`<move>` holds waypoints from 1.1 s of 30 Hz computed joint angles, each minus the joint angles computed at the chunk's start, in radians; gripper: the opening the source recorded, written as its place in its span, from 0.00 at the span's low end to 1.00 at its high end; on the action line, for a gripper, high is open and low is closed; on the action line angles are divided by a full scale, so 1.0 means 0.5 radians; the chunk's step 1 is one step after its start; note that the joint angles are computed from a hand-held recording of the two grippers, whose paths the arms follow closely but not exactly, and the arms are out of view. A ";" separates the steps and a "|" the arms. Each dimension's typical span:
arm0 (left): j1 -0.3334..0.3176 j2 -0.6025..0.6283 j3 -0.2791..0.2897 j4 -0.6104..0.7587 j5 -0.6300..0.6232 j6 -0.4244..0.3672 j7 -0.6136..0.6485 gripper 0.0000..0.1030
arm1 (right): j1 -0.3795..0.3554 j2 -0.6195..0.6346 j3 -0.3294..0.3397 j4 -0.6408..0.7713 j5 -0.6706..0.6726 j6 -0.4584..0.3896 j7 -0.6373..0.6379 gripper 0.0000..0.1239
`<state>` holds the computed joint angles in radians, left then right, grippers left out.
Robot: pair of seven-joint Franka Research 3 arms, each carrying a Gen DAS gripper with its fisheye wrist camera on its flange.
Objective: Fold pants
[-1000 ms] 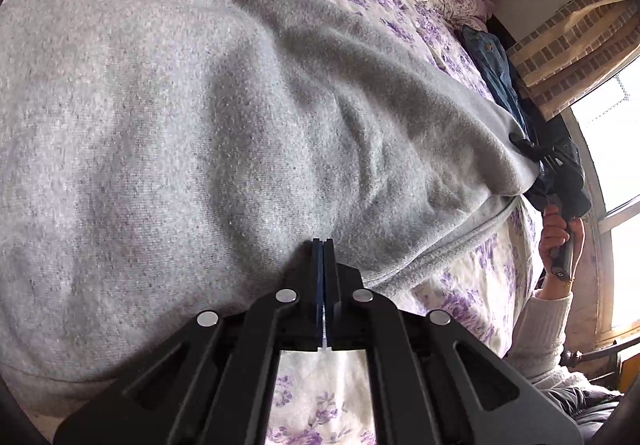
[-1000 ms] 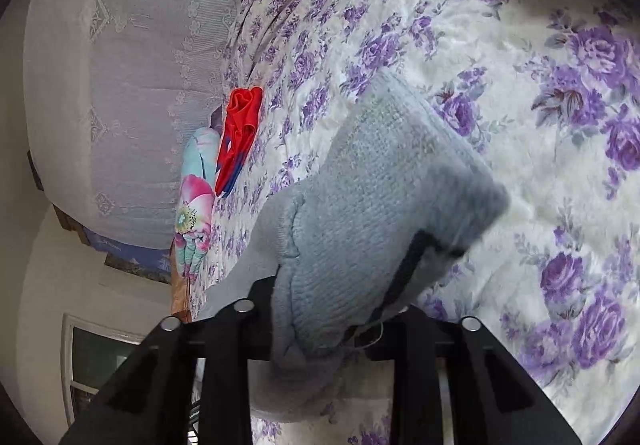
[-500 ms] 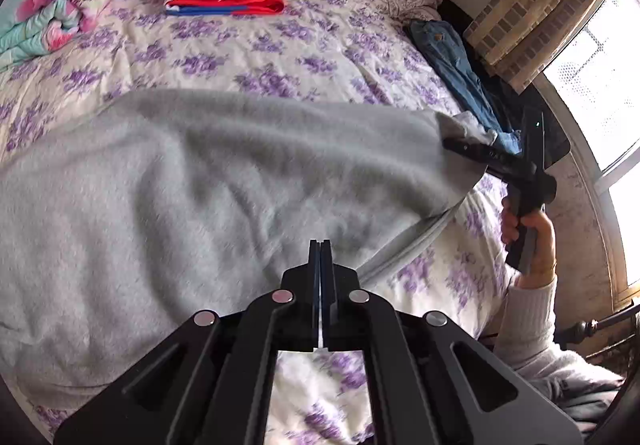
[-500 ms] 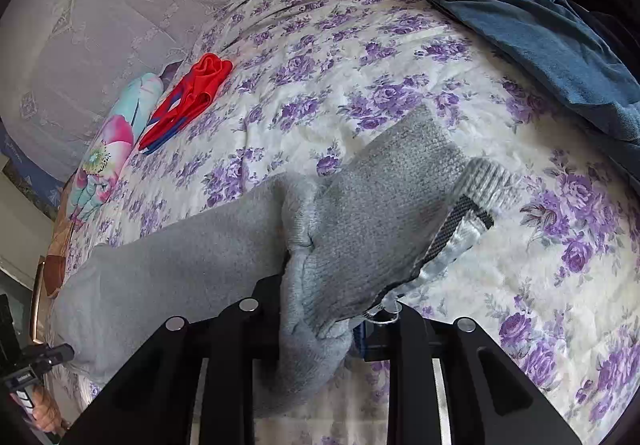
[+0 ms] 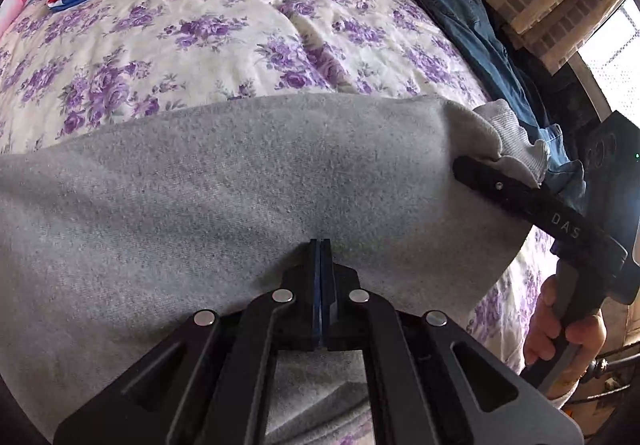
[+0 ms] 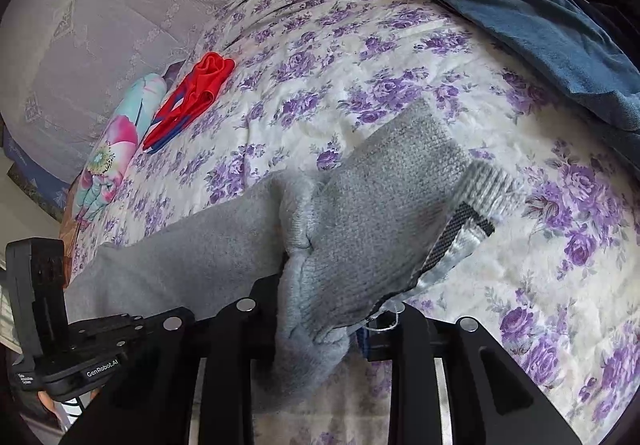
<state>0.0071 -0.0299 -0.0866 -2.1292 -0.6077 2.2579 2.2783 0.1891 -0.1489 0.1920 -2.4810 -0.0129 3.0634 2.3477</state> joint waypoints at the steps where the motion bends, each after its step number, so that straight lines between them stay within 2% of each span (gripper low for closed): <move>1: 0.002 0.000 0.002 0.003 -0.001 -0.010 0.001 0.00 | 0.006 0.000 -0.005 0.003 0.008 -0.007 -0.009 0.22; 8: 0.002 -0.008 0.004 -0.011 -0.025 0.004 0.031 0.00 | -0.036 0.000 0.028 0.030 -0.096 -0.060 0.088 0.22; 12: 0.015 -0.009 0.018 0.010 -0.070 -0.058 0.072 0.00 | -0.068 -0.023 0.058 0.069 -0.210 -0.129 0.203 0.21; 15: 0.051 -0.118 0.069 -0.045 -0.171 -0.154 0.221 0.00 | -0.091 -0.040 0.080 0.109 -0.340 -0.214 0.294 0.21; 18: 0.100 -0.272 0.179 -0.150 -0.271 -0.257 0.441 0.00 | -0.075 -0.053 0.072 0.143 -0.397 -0.297 0.362 0.20; 23: 0.285 -0.279 0.352 -0.177 -0.137 -0.213 0.397 0.00 | -0.134 -0.136 0.211 0.319 -0.876 -0.500 0.636 0.20; 26: 0.451 -0.178 0.418 -0.120 -0.025 -0.041 0.209 0.00 | -0.082 -0.086 0.268 0.529 -1.108 -0.664 0.696 0.20; 27: 0.508 -0.127 0.445 -0.072 -0.008 -0.031 0.149 0.00 | -0.050 -0.045 0.278 0.609 -1.162 -0.712 0.689 0.20; 28: 0.598 -0.064 0.444 -0.006 -0.033 -0.068 0.116 0.00 | -0.011 0.007 0.284 0.694 -1.201 -0.749 0.665 0.20; 30: 0.700 0.099 0.538 0.198 -0.243 -0.409 0.183 0.01 | 0.082 0.147 0.294 0.882 -1.247 -0.806 0.577 0.20; 31: 0.752 0.142 0.540 0.252 -0.290 -0.498 0.194 0.01 | 0.132 0.232 0.301 0.985 -1.267 -0.840 0.535 0.20; 33: 0.808 0.140 0.499 0.260 -0.301 -0.488 0.254 0.01 | 0.242 0.424 0.317 1.215 -1.382 -0.963 0.524 0.20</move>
<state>0.4112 0.0403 0.1630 -1.9994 -0.7581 2.0140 2.4055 0.3102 0.0631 0.3506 -1.8737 -0.7040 2.5820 2.6096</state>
